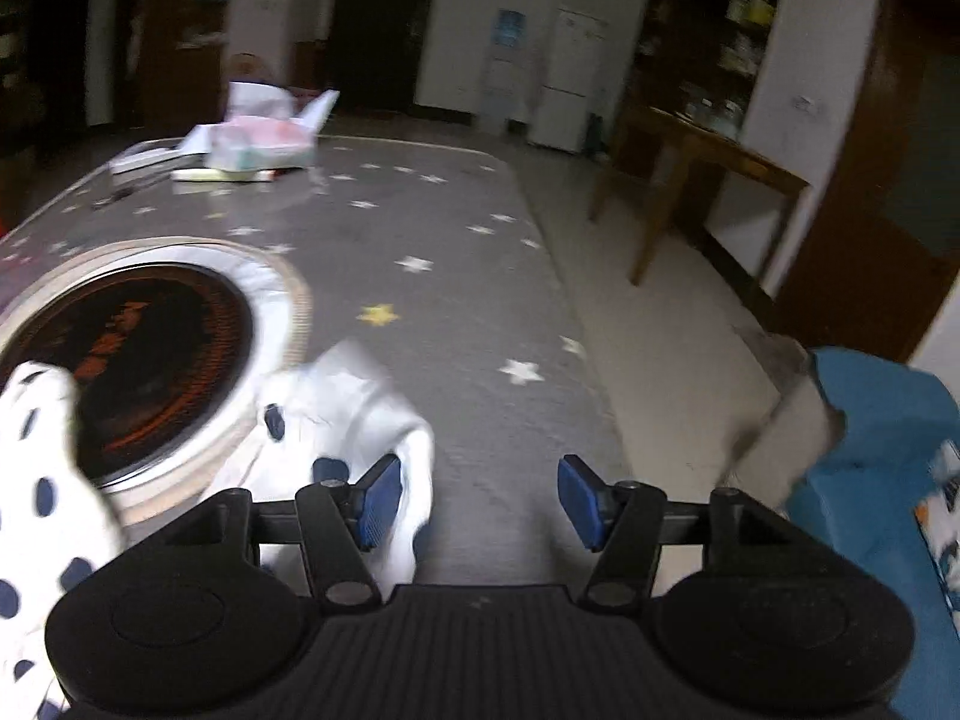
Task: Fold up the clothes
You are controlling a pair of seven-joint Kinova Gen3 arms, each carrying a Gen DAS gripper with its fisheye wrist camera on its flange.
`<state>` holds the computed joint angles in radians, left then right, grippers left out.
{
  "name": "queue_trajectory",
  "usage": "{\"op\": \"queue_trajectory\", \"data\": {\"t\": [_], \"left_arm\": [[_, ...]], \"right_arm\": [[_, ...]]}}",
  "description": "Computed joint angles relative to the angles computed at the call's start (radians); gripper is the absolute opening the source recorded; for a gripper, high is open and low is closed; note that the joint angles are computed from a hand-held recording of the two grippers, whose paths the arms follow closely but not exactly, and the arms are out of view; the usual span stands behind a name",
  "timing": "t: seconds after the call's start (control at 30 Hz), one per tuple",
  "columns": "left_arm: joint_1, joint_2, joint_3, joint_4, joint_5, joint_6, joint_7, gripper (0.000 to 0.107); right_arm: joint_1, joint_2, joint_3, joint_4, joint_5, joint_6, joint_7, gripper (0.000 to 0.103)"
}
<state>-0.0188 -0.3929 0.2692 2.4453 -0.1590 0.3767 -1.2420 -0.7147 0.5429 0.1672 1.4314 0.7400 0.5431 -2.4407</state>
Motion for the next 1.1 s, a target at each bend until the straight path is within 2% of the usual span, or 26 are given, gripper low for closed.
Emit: {"op": "queue_trajectory", "data": {"t": [0.07,0.13,0.27,0.43,0.53,0.6,0.63,0.77,0.83,0.9,0.93,1.1], "left_arm": [[0.016,0.004,-0.022,-0.002,0.005,-0.001,-0.018,0.103],[0.022,0.005,-0.032,-0.003,0.009,-0.001,-0.029,0.103],[0.023,0.008,-0.035,-0.006,0.013,0.001,-0.044,0.103],[-0.04,0.003,0.039,-0.01,-0.023,0.003,-0.002,0.103],[-0.049,0.003,0.051,-0.013,-0.035,0.006,0.015,0.103],[-0.056,-0.002,0.062,-0.013,-0.045,0.011,0.027,0.103],[-0.059,-0.005,0.066,-0.014,-0.049,0.014,0.032,0.103],[-0.053,-0.016,0.05,-0.013,-0.053,0.024,0.036,0.103],[-0.052,-0.02,0.043,-0.011,-0.053,0.024,0.036,0.103],[-0.051,-0.022,0.038,-0.01,-0.052,0.024,0.036,0.103],[-0.05,-0.022,0.037,-0.01,-0.051,0.024,0.036,0.103],[-0.046,-0.021,0.033,-0.008,-0.048,0.019,0.032,0.103]], "right_arm": [[-0.006,-0.01,0.012,0.014,0.012,0.007,-0.01,0.06],[0.026,-0.025,-0.021,0.014,-0.015,0.02,-0.004,0.062],[0.178,-0.064,-0.204,0.015,-0.104,-0.009,0.146,0.061],[0.31,-0.055,-0.435,0.009,-0.223,-0.092,0.349,0.06],[0.37,0.0,-0.574,-0.053,-0.281,-0.062,0.471,0.056],[0.387,0.045,-0.636,-0.11,-0.287,-0.017,0.538,0.054],[0.378,0.063,-0.639,-0.133,-0.289,-0.001,0.548,0.051],[0.309,0.11,-0.568,-0.203,-0.364,0.039,0.613,0.044],[0.288,0.118,-0.543,-0.207,-0.392,0.031,0.643,0.004],[0.266,0.085,-0.524,-0.148,-0.363,-0.032,0.635,0.004],[0.232,0.057,-0.489,-0.104,-0.331,-0.072,0.634,0.004],[0.091,-0.04,-0.402,0.075,-0.218,-0.204,0.745,0.004]]}}
